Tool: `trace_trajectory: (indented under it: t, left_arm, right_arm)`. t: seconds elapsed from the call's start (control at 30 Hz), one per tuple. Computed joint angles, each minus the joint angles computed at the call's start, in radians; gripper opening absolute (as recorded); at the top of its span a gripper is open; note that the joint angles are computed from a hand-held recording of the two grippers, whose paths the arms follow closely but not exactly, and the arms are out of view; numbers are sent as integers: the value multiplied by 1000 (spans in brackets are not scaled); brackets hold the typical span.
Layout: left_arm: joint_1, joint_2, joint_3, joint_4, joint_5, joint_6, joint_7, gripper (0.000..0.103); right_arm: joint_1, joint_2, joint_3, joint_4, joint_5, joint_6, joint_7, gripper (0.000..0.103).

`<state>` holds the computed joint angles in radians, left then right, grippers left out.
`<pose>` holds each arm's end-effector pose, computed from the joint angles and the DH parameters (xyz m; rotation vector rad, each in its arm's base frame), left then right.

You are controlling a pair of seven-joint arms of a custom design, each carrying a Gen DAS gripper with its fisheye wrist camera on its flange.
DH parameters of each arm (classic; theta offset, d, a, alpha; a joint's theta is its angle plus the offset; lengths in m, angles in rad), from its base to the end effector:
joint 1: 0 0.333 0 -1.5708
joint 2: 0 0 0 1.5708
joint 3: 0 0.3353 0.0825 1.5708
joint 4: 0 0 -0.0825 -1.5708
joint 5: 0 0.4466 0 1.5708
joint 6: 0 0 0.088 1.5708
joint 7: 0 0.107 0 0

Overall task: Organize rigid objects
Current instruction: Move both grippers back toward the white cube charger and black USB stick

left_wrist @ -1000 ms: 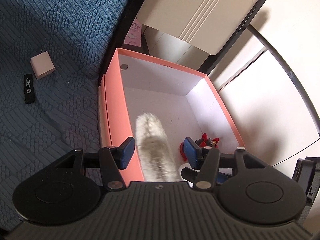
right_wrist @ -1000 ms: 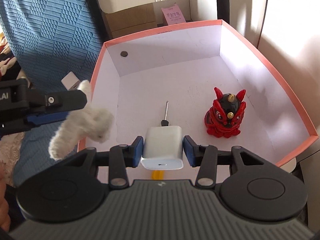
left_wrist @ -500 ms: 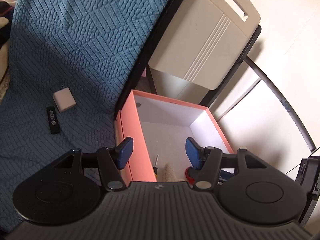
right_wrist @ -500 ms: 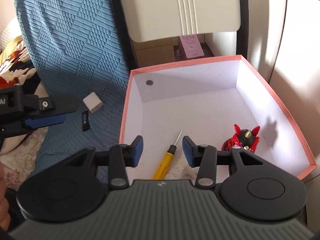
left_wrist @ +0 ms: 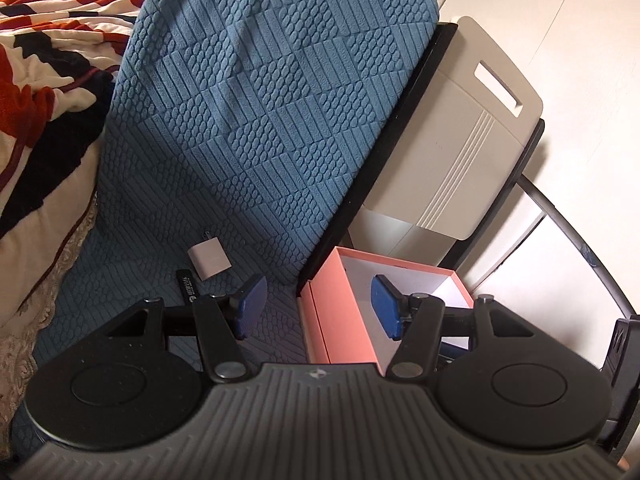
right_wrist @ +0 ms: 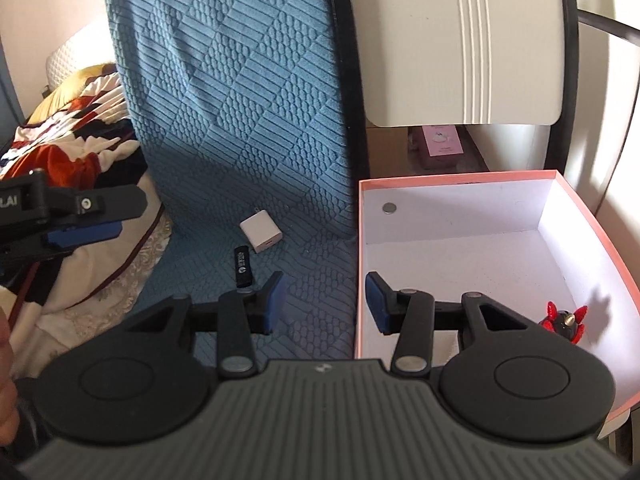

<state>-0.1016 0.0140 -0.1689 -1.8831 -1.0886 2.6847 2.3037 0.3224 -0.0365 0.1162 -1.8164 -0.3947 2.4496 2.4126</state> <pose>0.6524 -0.1511 0.5729 -1.6489 1.9885 -1.5145 0.5968 0.2811 0.6297 -1.5856 1.9068 -0.5712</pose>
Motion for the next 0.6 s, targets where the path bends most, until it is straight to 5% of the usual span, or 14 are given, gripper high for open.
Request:
trace_trajectory:
  t: [0.2, 0.6]
  left_arm:
    - [9, -14, 11, -42, -112, 24, 155, 64]
    - [34, -15, 35, -116, -121, 59, 231, 64]
  right_arm:
    - [24, 40, 5, 29, 26, -5, -43, 47]
    - [84, 103, -4, 62, 40, 5, -61, 47]
